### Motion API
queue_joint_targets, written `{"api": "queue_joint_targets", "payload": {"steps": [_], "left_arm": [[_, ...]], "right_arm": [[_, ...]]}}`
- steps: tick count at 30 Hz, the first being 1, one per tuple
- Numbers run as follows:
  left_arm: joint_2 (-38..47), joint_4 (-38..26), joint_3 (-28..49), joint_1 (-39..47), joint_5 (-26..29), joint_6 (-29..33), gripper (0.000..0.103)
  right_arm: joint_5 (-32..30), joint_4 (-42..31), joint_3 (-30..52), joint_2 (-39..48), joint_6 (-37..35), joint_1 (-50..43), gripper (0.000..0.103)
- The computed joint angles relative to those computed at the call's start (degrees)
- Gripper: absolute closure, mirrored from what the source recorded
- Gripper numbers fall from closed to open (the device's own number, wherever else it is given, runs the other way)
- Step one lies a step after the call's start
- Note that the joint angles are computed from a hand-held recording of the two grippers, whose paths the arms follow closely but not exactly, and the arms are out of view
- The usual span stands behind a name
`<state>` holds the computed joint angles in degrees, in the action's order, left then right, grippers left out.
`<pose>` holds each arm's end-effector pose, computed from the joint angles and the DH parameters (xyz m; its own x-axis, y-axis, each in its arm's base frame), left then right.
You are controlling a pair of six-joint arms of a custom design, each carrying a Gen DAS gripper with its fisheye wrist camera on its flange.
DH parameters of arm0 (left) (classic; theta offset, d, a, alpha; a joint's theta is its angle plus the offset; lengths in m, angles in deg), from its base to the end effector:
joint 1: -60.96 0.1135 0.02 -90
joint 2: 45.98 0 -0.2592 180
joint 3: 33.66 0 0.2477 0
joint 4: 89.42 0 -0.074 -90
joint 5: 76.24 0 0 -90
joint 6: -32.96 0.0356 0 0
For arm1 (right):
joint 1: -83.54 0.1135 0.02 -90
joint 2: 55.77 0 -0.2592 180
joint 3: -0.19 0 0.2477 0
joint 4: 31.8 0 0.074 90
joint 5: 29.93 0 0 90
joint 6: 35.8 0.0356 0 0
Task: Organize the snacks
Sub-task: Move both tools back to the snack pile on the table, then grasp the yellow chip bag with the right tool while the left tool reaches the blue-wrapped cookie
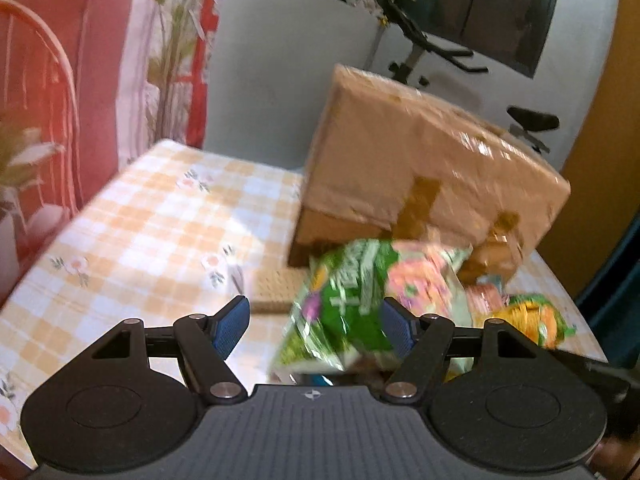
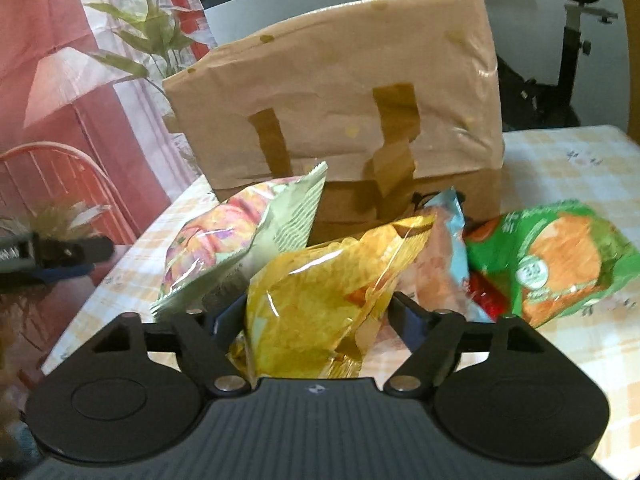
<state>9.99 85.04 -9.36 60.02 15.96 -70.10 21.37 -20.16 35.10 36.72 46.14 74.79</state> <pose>0.1730 -0.0042 0.1320 -0.5996 -0.2160 -0.7706 -0.0909 0.9750 -0.2026 0.2355 -0.0137 0.0902 -0.6596 -0.0092 -0.7515 -0.4075 0.8445 0.3474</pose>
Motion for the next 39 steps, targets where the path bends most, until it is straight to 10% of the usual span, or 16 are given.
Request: {"api": "queue_joint_targets", "payload": {"steps": [26,39], "left_arm": [[28.8,14.0,5.2,-8.8,0.7,3.5,0.055],[34.7,19.3,5.6,-8.2,-5.9,5.4,0.036]], "right_arm": [[-8.6,-2.1,-2.8,-4.8,-3.1,-12.4,0.037],[-8.4,-4.2,-1.9,-4.3,-5.2,-12.5,0.037]]}}
